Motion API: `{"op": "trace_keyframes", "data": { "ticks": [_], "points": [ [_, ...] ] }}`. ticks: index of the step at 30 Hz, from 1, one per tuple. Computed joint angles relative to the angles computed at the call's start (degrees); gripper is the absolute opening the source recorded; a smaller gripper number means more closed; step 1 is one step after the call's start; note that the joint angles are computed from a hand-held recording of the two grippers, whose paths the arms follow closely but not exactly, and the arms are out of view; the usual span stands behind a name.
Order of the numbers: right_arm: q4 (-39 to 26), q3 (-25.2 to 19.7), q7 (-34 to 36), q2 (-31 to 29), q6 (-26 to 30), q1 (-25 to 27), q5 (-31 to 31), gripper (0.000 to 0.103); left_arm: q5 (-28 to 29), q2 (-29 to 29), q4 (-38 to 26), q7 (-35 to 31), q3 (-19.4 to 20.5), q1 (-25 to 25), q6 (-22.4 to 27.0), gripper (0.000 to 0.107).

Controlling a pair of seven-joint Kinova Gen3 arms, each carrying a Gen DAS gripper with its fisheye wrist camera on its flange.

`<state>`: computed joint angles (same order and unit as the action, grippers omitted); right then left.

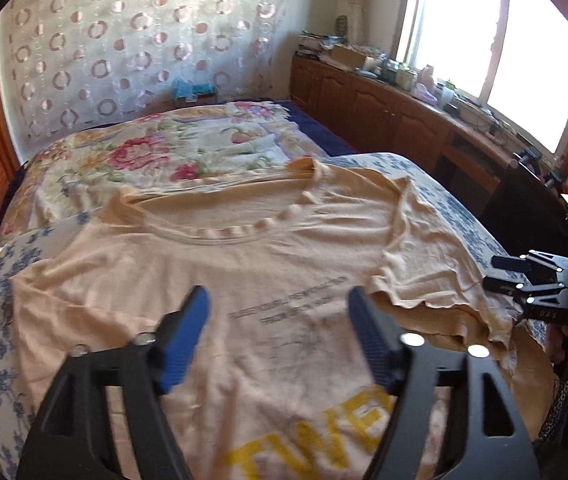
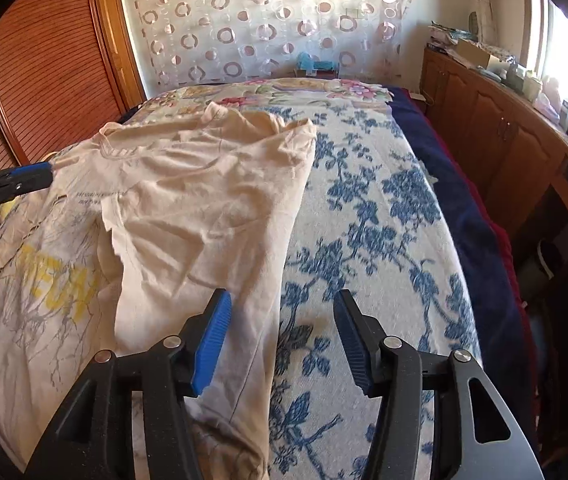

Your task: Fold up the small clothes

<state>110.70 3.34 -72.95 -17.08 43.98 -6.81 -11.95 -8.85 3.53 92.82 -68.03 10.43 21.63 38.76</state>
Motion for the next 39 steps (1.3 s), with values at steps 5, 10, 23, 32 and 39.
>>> {"op": "trace_keyframes", "data": {
  "ticks": [5, 10, 23, 32, 39],
  "points": [
    [-3.21, 1.13, 2.72, 2.61, -0.69, -0.84, -1.84, 0.072, -2.18, -1.73, 1.45, 2.22, -1.72, -2.23, 2.23, 0.079],
    [-6.75, -1.66, 1.05, 7.00, -2.28, 0.04, 0.82, 0.072, -2.10, -2.91, 2.85, 2.37, -3.14, -5.97, 3.82, 0.079],
    [-12.73, -5.19, -5.92, 16.68, -3.54, 0.18, 7.00, 0.072, -1.55, -0.84, 4.97, 1.95, -5.88, -12.67, 3.34, 0.079],
    [-12.05, -5.59, -8.70, 16.49, -4.67, -0.32, 8.79, 0.072, -0.45, 0.53, 5.17, 0.77, -6.76, -14.19, 3.27, 0.078],
    [-12.36, -5.50, -8.22, 16.76, -4.47, -0.35, 8.72, 0.073, 2.69, 0.44, 5.18, -1.35, -7.48, -16.08, 0.98, 0.057]
  ]
}}
